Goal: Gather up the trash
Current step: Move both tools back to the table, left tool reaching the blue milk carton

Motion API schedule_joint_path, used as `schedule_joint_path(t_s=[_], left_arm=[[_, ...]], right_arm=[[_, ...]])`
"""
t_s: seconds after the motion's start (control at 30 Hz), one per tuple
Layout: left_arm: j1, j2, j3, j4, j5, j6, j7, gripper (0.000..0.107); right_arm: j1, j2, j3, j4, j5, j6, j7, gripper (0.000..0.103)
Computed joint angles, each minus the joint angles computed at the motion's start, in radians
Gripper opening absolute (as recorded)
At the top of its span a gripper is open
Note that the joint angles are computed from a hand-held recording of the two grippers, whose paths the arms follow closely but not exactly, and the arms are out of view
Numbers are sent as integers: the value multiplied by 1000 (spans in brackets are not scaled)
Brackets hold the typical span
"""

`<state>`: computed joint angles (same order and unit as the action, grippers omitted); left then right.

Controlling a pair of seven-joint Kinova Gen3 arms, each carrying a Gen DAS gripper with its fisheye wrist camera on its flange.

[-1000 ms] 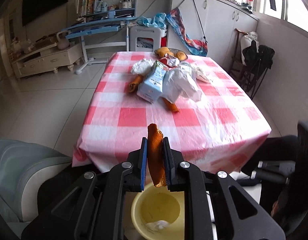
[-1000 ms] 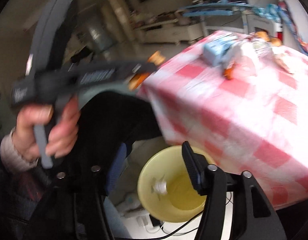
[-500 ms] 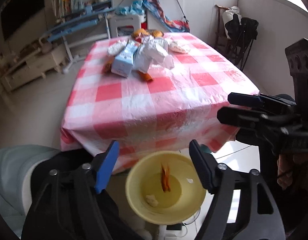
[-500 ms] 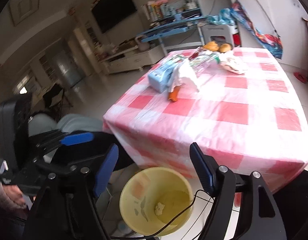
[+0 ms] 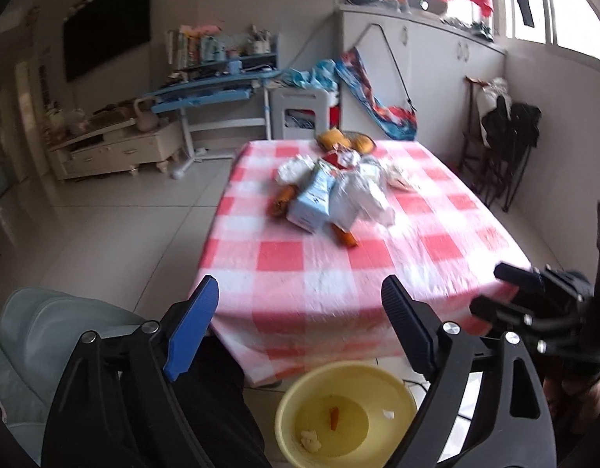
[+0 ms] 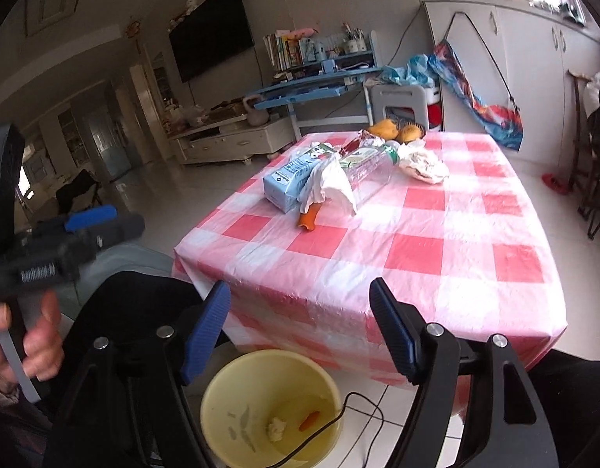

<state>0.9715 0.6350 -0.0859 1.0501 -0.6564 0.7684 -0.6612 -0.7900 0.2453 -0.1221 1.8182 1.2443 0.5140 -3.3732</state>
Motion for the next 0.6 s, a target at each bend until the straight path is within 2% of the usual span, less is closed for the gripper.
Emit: schedule_joint_path(t_s=[0.23, 0.6], left_arm=[[-4, 19, -8, -51, -7, 29, 9, 82], [-33, 69, -8, -140, 35, 49, -29, 82]], right_arm=[[-19, 11, -8, -11, 21, 50, 8, 71], [-26, 22, -10, -21, 25, 73, 12, 71]])
